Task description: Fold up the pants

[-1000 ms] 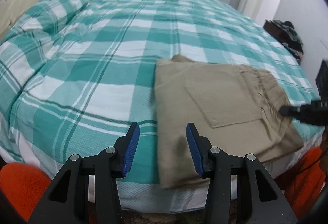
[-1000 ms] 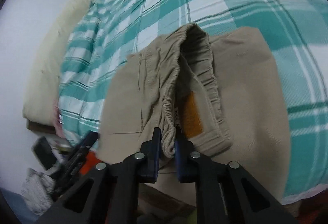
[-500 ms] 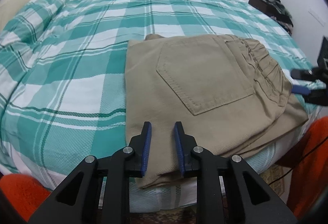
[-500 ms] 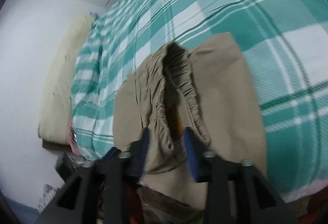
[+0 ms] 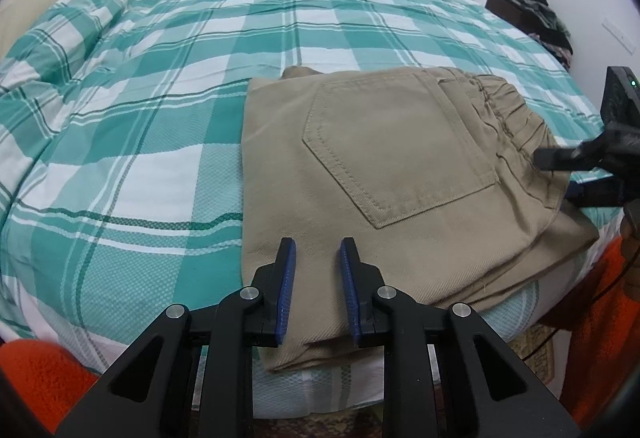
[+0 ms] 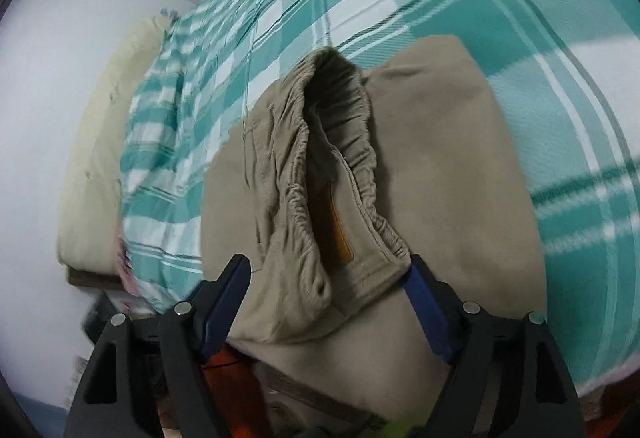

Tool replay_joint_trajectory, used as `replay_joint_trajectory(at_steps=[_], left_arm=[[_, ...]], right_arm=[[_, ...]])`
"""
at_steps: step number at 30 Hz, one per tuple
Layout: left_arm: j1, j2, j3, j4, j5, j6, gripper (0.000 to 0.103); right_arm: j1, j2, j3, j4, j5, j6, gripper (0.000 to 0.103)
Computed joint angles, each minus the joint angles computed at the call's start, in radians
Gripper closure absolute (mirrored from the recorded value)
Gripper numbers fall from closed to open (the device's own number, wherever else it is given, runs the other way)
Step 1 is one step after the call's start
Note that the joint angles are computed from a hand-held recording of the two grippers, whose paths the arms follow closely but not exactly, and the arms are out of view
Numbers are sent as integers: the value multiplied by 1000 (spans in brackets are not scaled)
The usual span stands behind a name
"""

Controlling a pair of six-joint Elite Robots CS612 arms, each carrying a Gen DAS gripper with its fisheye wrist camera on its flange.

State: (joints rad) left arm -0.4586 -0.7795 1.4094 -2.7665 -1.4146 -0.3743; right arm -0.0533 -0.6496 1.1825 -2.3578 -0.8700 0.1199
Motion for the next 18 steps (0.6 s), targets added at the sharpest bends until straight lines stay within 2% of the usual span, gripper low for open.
replay_joint_trajectory(at_steps=[2, 5, 9, 11, 14, 18], left_arm=[[0, -1, 2, -4, -1, -1, 81], [2, -5, 5, -12, 1, -12, 74], [12, -25, 36, -97, -10, -60, 66], [18, -37, 58, -147, 3, -91, 60], [29, -49, 78, -185, 12, -139, 60], [36, -52, 85, -211, 12, -166, 60]], right_arm=[[7, 2, -8, 2, -39, -22, 48], [-4, 3, 2, -17, 22, -7, 58], [-17, -15, 43, -139, 95, 49, 78], [-21, -23, 52, -186, 125, 74, 83], [-25, -38, 61, -216, 144, 86, 84], [-43, -63, 99, -312, 182, 160, 84]])
